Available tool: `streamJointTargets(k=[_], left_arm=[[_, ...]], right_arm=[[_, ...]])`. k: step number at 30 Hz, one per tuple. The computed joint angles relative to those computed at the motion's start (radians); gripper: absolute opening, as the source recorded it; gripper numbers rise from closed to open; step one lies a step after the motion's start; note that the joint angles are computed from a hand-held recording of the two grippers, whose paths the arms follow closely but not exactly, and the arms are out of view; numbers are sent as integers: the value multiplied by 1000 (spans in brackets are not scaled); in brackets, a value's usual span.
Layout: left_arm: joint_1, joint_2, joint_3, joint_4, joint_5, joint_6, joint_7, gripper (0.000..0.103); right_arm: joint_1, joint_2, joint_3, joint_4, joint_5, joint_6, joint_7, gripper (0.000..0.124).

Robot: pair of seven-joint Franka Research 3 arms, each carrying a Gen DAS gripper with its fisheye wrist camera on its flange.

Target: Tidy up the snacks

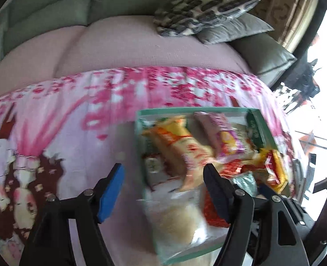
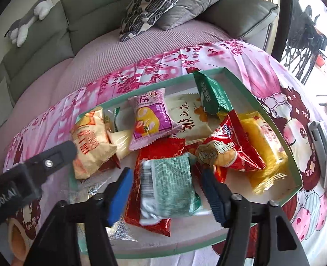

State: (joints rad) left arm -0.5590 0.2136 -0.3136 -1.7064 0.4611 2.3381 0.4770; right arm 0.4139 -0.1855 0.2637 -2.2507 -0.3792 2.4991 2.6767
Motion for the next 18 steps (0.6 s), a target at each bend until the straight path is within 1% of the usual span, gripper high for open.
streamJointTargets(k=[1,2,4,6,7,9,10,13,16,18], left_arm=[[-6,-19,7,-16,24,-22,-33,79],[-7,-33,9,-31,39,-33,-54,81],[-11,-64,9,-62,79,-80,-110,81],[-11,-80,3,-81,106,-126,-150,81],[-10,-91,-1,-94,115,-145,-169,82],[-4,-117,-9,-126,116,-165,-205,82],[-1,-127,-14,-140,116,-167,-219,82],[8,-169,-29,-192,109,-170,-259,82],[6,-195,-50,-225,87,-217,-269,82],[5,-207,-58,-246,73,-221,-270,82]], right_arm=[[2,-4,2,-2,-4,0,-3,78],[4,-10,5,-6,-9,3,-4,80],[5,-22,12,-16,-20,10,2,86],[6,-33,21,-25,-28,15,5,88],[6,-40,25,-31,-32,16,10,93],[4,-54,36,-41,-43,17,23,101],[3,-63,41,-47,-49,20,31,103],[3,-81,55,-60,-54,22,40,103],[3,-96,70,-71,-54,27,59,103],[3,-106,80,-77,-59,27,66,103]])
